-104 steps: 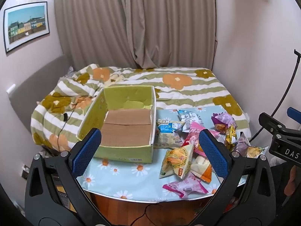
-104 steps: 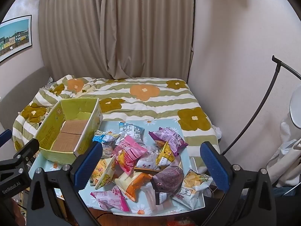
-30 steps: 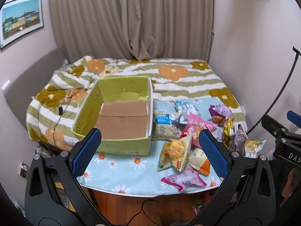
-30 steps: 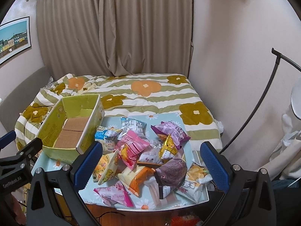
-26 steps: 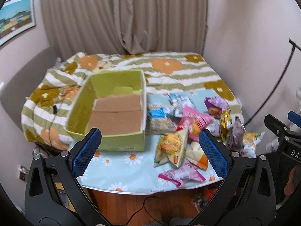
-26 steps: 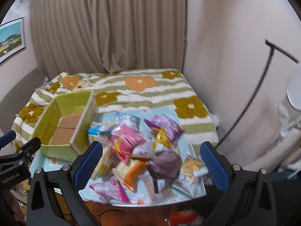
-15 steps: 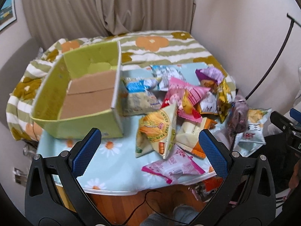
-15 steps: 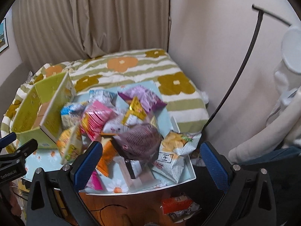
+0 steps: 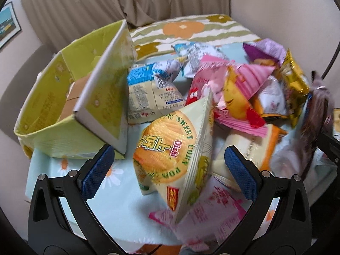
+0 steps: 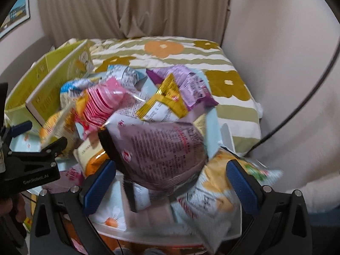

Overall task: Organize snacks
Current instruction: 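Grasp the Oishi corn pops bag with left tool while right tool grasps purple bag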

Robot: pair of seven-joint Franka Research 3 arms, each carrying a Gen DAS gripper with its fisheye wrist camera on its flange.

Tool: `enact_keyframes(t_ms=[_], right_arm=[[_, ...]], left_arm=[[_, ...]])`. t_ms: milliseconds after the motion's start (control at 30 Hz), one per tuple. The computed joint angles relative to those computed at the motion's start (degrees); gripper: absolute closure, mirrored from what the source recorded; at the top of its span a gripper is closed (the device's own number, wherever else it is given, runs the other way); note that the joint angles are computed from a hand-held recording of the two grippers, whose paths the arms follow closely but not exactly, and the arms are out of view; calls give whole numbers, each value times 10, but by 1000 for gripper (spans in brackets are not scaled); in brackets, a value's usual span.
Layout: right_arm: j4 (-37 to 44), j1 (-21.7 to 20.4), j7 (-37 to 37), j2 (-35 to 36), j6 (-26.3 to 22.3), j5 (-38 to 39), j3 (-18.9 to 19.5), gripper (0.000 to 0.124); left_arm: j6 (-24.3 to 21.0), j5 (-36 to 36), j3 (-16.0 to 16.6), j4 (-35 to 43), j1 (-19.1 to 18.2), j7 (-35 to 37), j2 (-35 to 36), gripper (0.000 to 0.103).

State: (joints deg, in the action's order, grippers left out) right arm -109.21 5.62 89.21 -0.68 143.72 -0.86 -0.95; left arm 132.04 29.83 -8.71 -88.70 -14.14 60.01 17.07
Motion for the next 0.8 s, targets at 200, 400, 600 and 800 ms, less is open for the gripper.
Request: enact_keyframes(t_ms=[200, 400, 600, 800], right_arm=[[26, 1, -41, 36, -5, 23, -3, 21], [61, 3, -73, 67, -24, 51, -4, 21], [84, 5, -75, 88, -35, 67, -7, 22], [80, 11, -58, 87, -33, 51, -10, 55]], left_arm=[[-18, -2, 4, 34, -2, 12, 35, 13], [-39, -33, 4, 59, 2, 29, 58, 30], [-38, -27, 6, 52, -1, 35, 55, 42], [-35, -19, 8, 40, -1, 31, 43, 52]])
